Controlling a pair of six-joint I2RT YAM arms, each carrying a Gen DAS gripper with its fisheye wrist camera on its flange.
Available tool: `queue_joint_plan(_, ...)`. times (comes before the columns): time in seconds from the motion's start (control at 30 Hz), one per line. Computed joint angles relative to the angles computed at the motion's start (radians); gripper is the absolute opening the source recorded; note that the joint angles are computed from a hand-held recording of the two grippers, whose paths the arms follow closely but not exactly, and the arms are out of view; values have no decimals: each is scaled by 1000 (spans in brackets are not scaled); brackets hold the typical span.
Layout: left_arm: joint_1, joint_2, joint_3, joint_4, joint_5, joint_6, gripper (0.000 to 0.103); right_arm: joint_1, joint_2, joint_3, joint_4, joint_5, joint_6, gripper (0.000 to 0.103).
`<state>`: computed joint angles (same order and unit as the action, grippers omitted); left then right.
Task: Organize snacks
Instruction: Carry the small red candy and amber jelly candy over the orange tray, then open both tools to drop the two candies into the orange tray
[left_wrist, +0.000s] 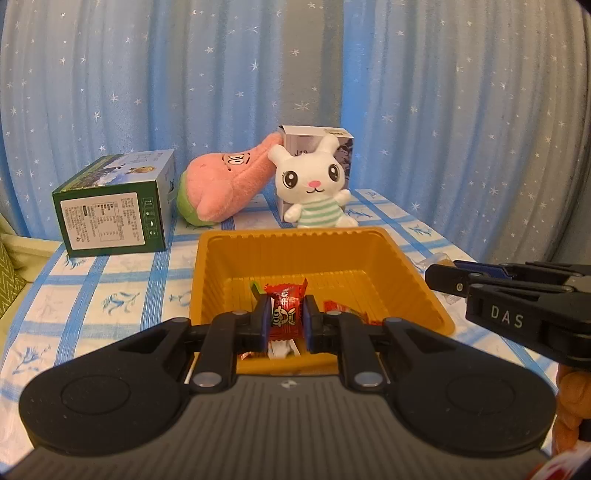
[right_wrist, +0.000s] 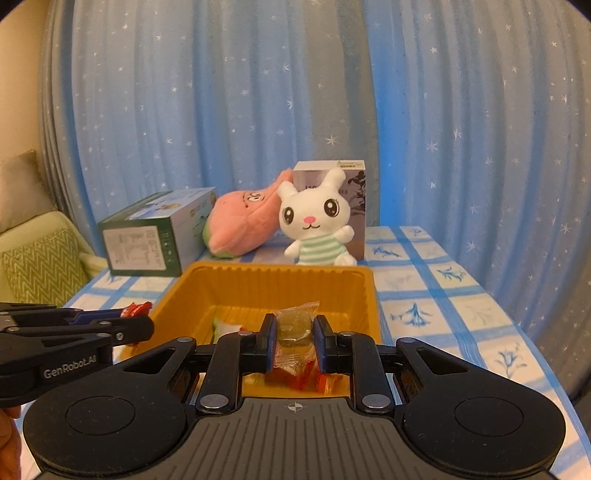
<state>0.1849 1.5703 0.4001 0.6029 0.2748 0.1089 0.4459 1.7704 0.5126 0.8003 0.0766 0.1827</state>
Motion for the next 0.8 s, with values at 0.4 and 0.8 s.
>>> queue_joint_plan(0.4, 44, 184, 188, -27, 41, -44, 15, -67, 199, 196, -32, -34, 31, 21)
queue_joint_plan(0.8, 42, 269, 248, -41, 41, -36, 15, -41, 253, 256, -46, -41, 21, 21)
